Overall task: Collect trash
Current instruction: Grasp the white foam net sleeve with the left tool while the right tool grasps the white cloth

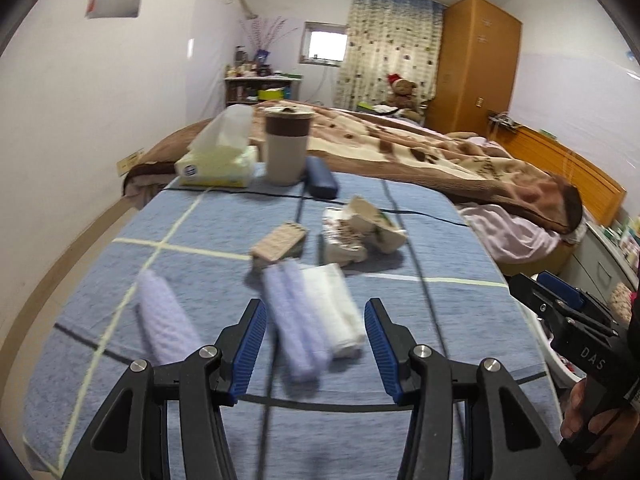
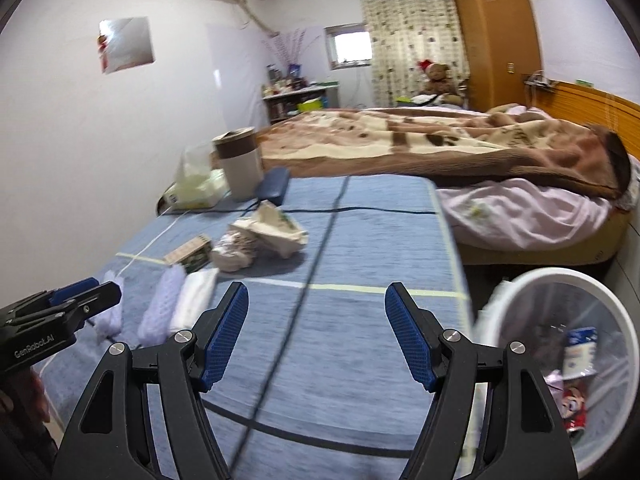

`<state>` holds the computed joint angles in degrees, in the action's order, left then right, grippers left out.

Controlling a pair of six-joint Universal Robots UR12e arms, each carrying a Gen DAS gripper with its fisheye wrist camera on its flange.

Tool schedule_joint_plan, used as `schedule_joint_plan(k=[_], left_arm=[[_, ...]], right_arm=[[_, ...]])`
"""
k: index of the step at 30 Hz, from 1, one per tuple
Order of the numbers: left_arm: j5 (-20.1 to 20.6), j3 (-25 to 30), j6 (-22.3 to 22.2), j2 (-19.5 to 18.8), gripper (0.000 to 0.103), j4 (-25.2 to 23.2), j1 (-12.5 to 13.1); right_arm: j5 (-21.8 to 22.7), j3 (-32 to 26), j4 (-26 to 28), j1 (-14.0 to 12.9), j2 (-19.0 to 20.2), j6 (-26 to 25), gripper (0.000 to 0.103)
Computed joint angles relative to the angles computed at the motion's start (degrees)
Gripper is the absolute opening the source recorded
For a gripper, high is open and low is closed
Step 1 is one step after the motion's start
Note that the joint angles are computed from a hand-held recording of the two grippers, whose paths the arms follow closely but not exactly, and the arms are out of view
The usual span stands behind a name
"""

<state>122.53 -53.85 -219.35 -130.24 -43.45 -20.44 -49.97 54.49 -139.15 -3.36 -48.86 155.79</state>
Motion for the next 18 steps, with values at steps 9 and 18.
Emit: schedule_joint_plan(k=[9, 18], left_arm=[[0.20, -6.57, -5.52, 3.61, 0.051, -1.17, 1.61], [0.49, -10.58, -9.32, 5.56, 0.069, -3.74, 3.15]], right_arm=[[1.05, -1.56, 9.25, 1.94, 0.29, -7.07, 0.072], [-0.46, -2.86, 13.44, 3.90, 1.01, -8.92, 0.065]])
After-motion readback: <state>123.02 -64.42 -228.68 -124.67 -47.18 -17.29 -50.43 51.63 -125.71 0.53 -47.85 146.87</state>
